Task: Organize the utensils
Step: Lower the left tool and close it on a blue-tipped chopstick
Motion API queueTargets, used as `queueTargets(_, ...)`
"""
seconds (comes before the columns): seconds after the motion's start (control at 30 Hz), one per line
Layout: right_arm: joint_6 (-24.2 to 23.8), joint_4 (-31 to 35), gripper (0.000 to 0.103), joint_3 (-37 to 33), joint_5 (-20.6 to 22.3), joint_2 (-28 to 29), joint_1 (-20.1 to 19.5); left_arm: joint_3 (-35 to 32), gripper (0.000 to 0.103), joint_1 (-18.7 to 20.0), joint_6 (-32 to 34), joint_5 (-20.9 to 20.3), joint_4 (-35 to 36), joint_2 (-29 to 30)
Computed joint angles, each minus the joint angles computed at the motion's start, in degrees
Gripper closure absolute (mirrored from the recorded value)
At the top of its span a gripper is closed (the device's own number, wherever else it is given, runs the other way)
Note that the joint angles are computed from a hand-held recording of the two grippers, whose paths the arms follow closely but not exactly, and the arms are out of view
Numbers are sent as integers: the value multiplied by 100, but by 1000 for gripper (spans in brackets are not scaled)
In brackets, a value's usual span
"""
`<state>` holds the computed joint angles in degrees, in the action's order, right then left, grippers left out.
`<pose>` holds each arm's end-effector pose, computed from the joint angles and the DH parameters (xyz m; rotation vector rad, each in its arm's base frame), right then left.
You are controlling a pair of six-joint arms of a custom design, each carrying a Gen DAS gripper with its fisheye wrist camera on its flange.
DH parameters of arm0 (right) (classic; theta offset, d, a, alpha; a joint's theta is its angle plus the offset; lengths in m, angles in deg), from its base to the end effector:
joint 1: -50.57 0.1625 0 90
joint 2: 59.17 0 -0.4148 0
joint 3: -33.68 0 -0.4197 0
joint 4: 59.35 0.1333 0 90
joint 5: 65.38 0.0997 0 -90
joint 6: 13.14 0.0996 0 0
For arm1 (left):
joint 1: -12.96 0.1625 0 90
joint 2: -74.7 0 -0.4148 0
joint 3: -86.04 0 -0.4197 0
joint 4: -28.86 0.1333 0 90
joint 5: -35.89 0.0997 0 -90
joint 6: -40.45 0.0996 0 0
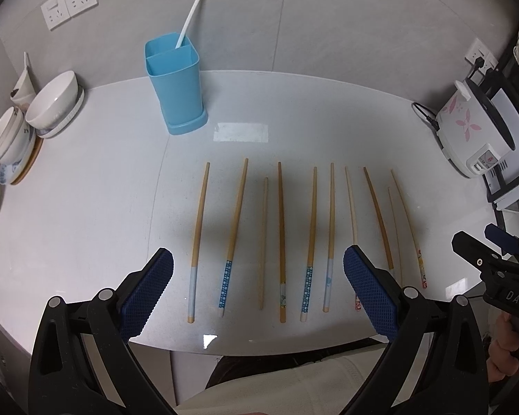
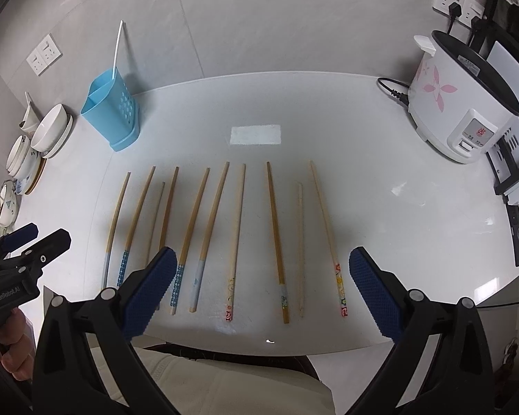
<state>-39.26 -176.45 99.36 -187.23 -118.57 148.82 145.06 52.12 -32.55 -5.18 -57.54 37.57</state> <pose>0.1878 -0.7322 0.4300 0.6180 -2.4452 0.3455 -0.4747 -0.6554 0.1544 -0.2080 2.2833 -0.6727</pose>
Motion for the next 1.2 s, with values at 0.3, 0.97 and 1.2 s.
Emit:
queueTargets(0.3,-427,-114,18,-147,-194,414,-160,572,8,360,310,-104,-475,-357)
queueTargets(0.97,-3,1087,70,-566,-969,1179,-530,1276,19,1213,832,-770,-607,-581)
queueTargets(1.2,100,1239,78,-591,-1180,1249,-521,1308,24,1346,962,-901,-620,-532)
